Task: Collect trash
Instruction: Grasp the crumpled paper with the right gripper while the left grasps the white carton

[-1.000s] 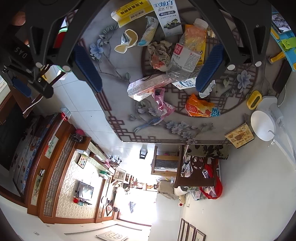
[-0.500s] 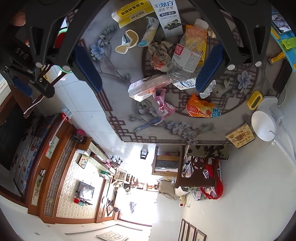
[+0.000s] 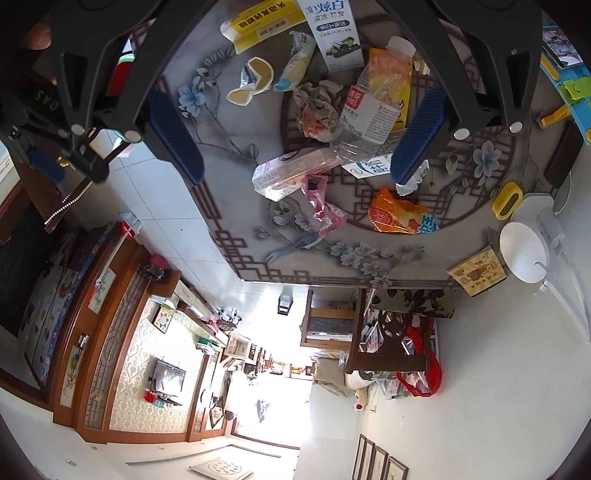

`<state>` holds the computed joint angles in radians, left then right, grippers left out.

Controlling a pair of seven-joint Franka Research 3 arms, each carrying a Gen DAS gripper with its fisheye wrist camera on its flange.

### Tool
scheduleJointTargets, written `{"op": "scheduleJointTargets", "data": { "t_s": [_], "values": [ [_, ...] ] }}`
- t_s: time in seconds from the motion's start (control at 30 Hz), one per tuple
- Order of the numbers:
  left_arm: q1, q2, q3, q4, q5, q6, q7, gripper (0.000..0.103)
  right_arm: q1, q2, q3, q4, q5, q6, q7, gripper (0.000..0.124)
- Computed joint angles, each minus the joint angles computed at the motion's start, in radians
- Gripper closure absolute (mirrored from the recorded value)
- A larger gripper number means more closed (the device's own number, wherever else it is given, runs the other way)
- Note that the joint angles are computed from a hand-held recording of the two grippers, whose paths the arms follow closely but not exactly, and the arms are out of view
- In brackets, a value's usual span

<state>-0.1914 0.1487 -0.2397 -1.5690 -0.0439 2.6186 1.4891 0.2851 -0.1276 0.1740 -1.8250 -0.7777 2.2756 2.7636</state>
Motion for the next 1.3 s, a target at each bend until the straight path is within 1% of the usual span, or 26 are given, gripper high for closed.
{"op": "scheduleJointTargets", "data": {
  "t_s": [0.1, 0.13, 0.2, 0.27, 0.3, 0.37, 0.4, 0.47, 0.53, 0.6, 0.7, 0.77, 0.8, 0.83, 0.9, 0.93, 0.97, 1.03, 1.1, 1.17, 1.23, 1.27, 1.3],
  "values": [
    [0.0, -0.009, 0.017, -0.02, 0.049, 0.011, -0.033, 0.004, 0.013, -0.025, -0.022, -0.055, 0.158, 0.046, -0.133, 0.028],
    [0.005, -0.014, 0.021, -0.029, 0.057, 0.018, -0.037, 0.004, 0.023, -0.034, -0.035, -0.083, 0.259, 0.066, -0.213, 0.028],
    [0.008, -0.025, 0.035, -0.055, 0.104, 0.035, -0.076, 0.004, 0.043, -0.044, -0.054, -0.129, 0.468, 0.076, -0.369, 0.028],
    [0.013, -0.038, 0.048, -0.081, 0.15, 0.04, -0.126, 0.004, 0.077, -0.051, -0.082, -0.191, 0.747, 0.065, -0.557, 0.028],
    [0.017, -0.043, 0.051, -0.091, 0.161, 0.035, -0.141, 0.004, 0.082, -0.047, -0.086, -0.203, 0.836, 0.052, -0.614, 0.028],
    [0.029, -0.049, 0.051, -0.103, 0.15, 0.008, -0.147, 0.004, 0.104, -0.028, -0.099, -0.235, 1.062, 0.013, -0.751, 0.028],
    [0.035, -0.052, 0.048, -0.108, 0.129, -0.003, -0.135, 0.004, 0.111, -0.008, -0.096, -0.238, 1.14, 0.005, -0.81, 0.028],
    [0.046, -0.068, 0.046, -0.136, 0.089, -0.015, -0.114, 0.004, 0.114, 0.016, -0.084, -0.235, 1.222, -0.016, -0.892, 0.028],
    [0.051, -0.086, 0.046, -0.164, 0.069, -0.033, -0.102, 0.004, 0.121, 0.047, -0.07, -0.214, 1.27, -0.044, -0.983, 0.028],
    [0.054, -0.095, 0.044, -0.175, 0.02, -0.069, -0.065, 0.004, 0.122, 0.073, -0.057, -0.179, 1.264, -0.09, -1.021, 0.028],
    [0.049, -0.095, 0.04, -0.17, -0.019, -0.171, -0.028, 0.004, 0.143, 0.143, -0.025, -0.119, 1.131, -0.15, -1.049, 0.028],
    [0.041, -0.096, 0.038, -0.18, -0.009, -0.208, -0.025, 0.004, 0.159, 0.161, -0.014, -0.119, 1.084, -0.147, -1.056, 0.041],
    [0.037, -0.096, 0.037, -0.182, -0.002, -0.226, -0.026, 0.004, 0.164, 0.161, -0.012, -0.119, 1.074, -0.15, -1.062, 0.054],
    [0.034, -0.096, 0.036, -0.188, 0.002, -0.235, -0.028, 0.004, 0.166, 0.163, -0.012, -0.128, 1.084, -0.135, -1.075, 0.065],
    [0.032, -0.091, 0.034, -0.187, -0.033, -0.281, -0.004, 0.004, 0.165, 0.156, -0.016, -0.15, 1.109, -0.108, -1.082, 0.072],
    [0.032, -0.087, 0.033, -0.184, -0.055, -0.31, 0.008, 0.007, 0.16, 0.142, -0.023, -0.162, 1.11, -0.097, -1.082, 0.076],
    [0.032, -0.084, 0.032, -0.182, -0.073, -0.331, 0.018, 0.008, 0.157, 0.123, -0.026, -0.182, 1.1, -0.075, -1.069, 0.077],
    [0.031, -0.082, 0.031, -0.189, -0.089, -0.353, 0.028, 0.01, 0.139, 0.075, -0.04, -0.227, 1.087, -0.033, -1.05, 0.079],
    [0.028, -0.072, 0.03, -0.188, -0.094, -0.366, 0.028, 0.012, 0.125, 0.038, -0.042, -0.266, 1.069, 0.023, -1.002, 0.079],
    [0.027, -0.061, 0.03, -0.183, -0.096, -0.387, 0.021, 0.018, 0.111, 0.02, -0.043, -0.281, 1.049, 0.058, -0.96, 0.079],
    [0.028, -0.049, 0.029, -0.176, -0.104, -0.407, 0.016, 0.027, 0.099, 0.005, -0.048, -0.294, 1.056, 0.08, -0.943, 0.078],
    [0.028, -0.047, 0.028, -0.177, -0.106, -0.411, 0.014, 0.029, 0.094, -0.002, -0.053, -0.3, 1.071, 0.091, -0.939, 0.078],
    [0.028, -0.043, 0.028, -0.174, -0.109, -0.418, 0.012, 0.036, 0.088, -0.008, -0.058, -0.305, 1.085, 0.102, -0.94, 0.078]
  ]
}}
